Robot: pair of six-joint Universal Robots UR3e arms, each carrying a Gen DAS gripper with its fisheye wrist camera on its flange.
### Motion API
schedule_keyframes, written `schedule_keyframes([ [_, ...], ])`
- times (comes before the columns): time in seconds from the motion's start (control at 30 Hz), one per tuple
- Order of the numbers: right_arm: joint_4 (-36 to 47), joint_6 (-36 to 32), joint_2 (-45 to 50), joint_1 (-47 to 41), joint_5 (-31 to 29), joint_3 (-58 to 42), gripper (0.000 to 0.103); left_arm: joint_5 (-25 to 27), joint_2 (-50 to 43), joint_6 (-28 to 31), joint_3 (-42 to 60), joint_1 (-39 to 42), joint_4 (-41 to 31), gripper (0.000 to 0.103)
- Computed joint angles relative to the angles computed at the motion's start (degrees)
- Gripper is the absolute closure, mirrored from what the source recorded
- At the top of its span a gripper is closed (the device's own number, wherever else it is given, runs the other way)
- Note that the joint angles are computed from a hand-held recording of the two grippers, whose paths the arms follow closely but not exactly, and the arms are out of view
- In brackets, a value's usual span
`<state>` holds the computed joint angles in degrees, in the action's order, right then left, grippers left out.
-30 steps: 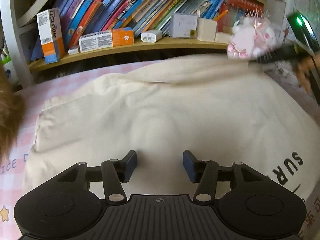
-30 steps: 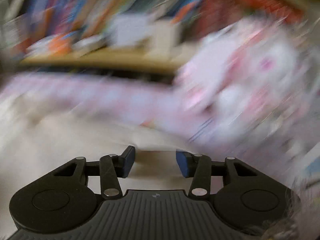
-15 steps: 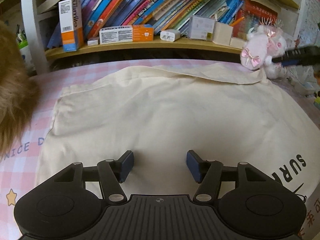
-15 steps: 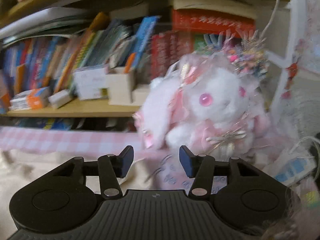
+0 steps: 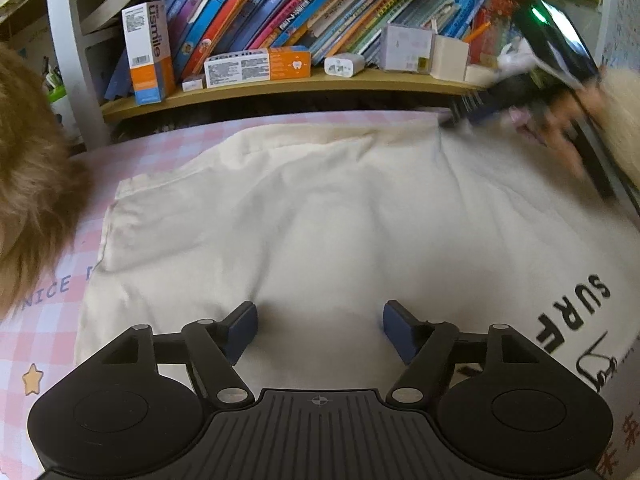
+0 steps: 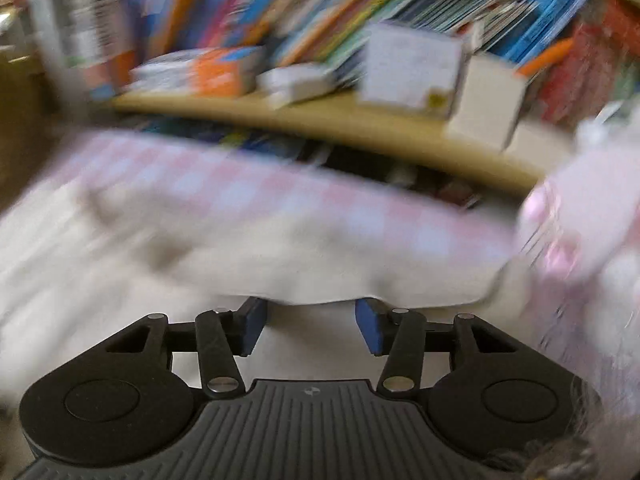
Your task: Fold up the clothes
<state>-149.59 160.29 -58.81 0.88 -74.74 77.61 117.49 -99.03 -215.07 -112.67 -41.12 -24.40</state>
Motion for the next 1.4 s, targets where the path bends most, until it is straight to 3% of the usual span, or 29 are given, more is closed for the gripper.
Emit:
schedule_keyframes([
  [0.07,-1.69,6.66,3.9,0.55,-3.63,-6.81,0.058,-0.84,1.79,0.29,-1.73,0.49,0.02,0.028],
  [0.13,-2.01,10.52,2.82,-1.37,-1.15,-7.09,0.058,-0.85,4.05,-0.46,-3.69,1.15,-0.24,0.027],
  [0.27,-1.21,7.51,-6.62,-6.0,2.8,4.17,0.058,2.59,10.76,-5.66,-7.38,2.18,-4.23,0.027],
  [0.37,0.65,2.25,-19.05,-12.23,6.39,18.4,0.058,3.85,20.25,-9.78,-13.01,3.47,-6.76,0.027],
  [0.5,8.27,-7.76,-37.0,-23.49,10.44,34.43,0.059,2.58,35.18,-17.18,-19.19,5.68,-15.48,0.029],
  [0.67,31.8,-24.24,-57.1,-40.37,17.77,43.35,0.061,0.14,44.3,-24.72,-23.68,4.55,-20.56,0.032],
  [0.77,45.18,-31.22,-63.24,-46.75,19.99,44.08,0.066,-2.12,43.78,-23.81,-26.01,5.38,-16.43,0.033],
  [0.83,46.31,-30.6,-63.87,-46.92,19.14,44.91,0.07,-3.88,42.93,-22.39,-26.76,7.17,-15.23,0.04],
  [0.93,43.7,-27.77,-62.02,-45.43,18.41,45.24,0.076,-8.21,45.21,-19.74,-29.05,10.74,-13.52,0.064],
  [0.97,43.12,-26.9,-61.0,-44.83,17.99,44.9,0.079,-9.9,46.36,-18.78,-29.93,12.12,-13.1,0.097],
  [1.03,47.09,-28.02,-59.37,-45.41,18.6,42.83,0.1,-11.64,48.94,-17.79,-31.28,13.69,-12.44,0.102],
  [1.1,53.03,-30.99,-61.54,-48.54,20.77,41.35,0.1,-6.71,51.24,-20.45,-30.95,10.2,-11.44,0.102],
  [1.17,69.2,-40.76,-67.6,-57.63,26.92,37.53,0.1,-2.06,51.49,-22.32,-29.39,6.17,-12.02,0.102],
  [1.2,77.91,-46.1,-69.56,-61.93,28.5,34.93,0.1,-0.95,51.37,-22.34,-28.76,5.01,-12.96,0.102],
  [1.27,86.93,-52.57,-72.51,-66.64,27.34,33.0,0.1,-3.63,51.7,-21.17,-29.63,6.61,-15.74,0.102],
  [1.4,75.88,-48.29,-76.13,-62.99,19.0,43.27,0.099,-6.49,52.45,-21.09,-33.6,8.35,-15.64,0.099],
])
